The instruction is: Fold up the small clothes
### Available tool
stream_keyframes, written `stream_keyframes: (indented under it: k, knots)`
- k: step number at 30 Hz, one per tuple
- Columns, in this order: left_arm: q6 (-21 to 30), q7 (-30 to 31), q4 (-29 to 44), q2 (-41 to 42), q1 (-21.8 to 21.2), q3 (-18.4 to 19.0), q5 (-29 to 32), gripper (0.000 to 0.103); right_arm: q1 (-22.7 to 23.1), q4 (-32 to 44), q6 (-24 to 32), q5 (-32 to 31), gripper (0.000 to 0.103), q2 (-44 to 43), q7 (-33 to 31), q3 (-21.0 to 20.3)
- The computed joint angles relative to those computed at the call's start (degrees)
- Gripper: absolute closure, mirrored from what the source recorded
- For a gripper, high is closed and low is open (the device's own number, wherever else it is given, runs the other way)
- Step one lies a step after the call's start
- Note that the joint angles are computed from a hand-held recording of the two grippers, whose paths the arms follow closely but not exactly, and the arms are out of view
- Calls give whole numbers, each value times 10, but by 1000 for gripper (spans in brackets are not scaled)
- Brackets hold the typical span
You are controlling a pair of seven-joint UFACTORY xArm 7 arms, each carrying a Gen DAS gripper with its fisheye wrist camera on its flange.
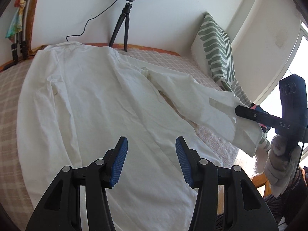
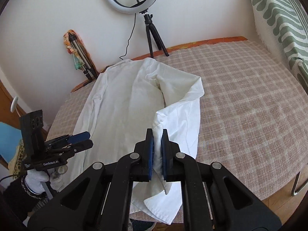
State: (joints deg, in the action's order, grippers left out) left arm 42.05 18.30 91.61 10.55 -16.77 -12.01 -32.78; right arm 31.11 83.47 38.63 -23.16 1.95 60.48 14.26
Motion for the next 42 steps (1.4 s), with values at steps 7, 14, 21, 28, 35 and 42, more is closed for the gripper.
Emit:
stream_keyframes:
  k: [7, 14, 21, 28, 35, 42]
  knots:
    - [-18, -24, -11, -8, 10, 10, 5, 52, 57, 89, 47, 77, 95, 114, -169, 15]
    - [-8, -26, -14, -9, 16, 8, -3, 52, 57, 83, 47, 167, 65, 115, -232, 1]
    - [19, 1, -24, -19, 11, 1, -32, 52, 25, -38, -46, 147, 36, 10, -169, -12]
    - [14, 37, -49, -41, -18, -7, -21, 53, -19, -120, -40, 151, 50, -32, -108, -10]
    - [-23, 62, -87, -62, -67, -22, 30, 52, -50, -190, -82, 195, 53, -77, -111, -12]
    - [-43, 38, -108, -66, -87, -19, 68, 52, -58, -153, -111, 234, 53, -32, -153, -12]
